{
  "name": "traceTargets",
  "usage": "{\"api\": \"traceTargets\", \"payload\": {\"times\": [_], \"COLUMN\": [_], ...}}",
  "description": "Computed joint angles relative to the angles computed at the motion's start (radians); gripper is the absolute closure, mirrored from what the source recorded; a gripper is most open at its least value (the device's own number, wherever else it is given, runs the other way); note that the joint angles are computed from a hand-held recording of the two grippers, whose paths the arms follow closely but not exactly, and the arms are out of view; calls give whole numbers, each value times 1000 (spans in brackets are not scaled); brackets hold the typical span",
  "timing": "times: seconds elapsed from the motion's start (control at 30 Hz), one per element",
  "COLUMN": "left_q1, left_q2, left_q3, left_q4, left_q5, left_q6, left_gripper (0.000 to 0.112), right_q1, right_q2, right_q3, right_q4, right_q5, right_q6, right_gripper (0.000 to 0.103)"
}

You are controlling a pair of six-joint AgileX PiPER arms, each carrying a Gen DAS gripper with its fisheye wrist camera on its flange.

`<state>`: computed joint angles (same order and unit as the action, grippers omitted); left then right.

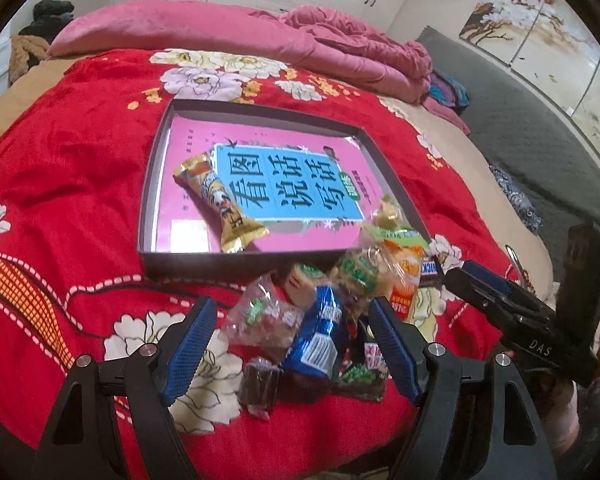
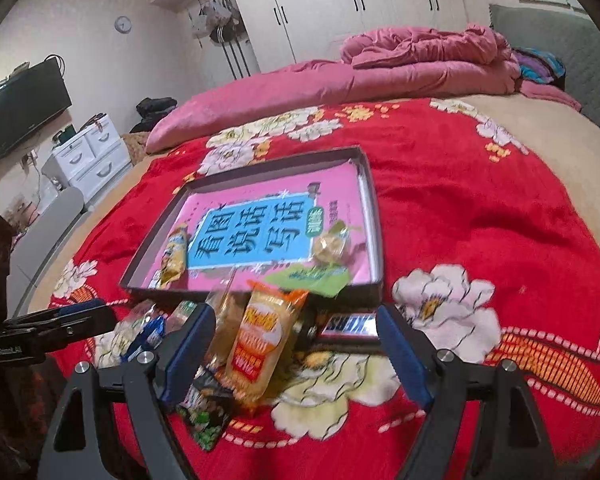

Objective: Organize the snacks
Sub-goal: 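Move the left tool back to the pile and close on the blue biscuit pack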

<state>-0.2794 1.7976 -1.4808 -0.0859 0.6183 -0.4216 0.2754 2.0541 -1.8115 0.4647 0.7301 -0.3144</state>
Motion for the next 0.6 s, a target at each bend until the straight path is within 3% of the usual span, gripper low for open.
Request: {"api": "traceTargets", "payload": {"times": [0.6], "left_q1": [-39], "left_q2": [9], "left_q3": [29], "left_q4": [-80], "left_q5": [11], "left_q6": [51], "left_gripper": [34], "right_q1": [17], "right_q2": [-27], "right_q3": [55], "right_q4": [-47], "right_q5": [44], "right_q6": [54], "right_gripper": [21]}}
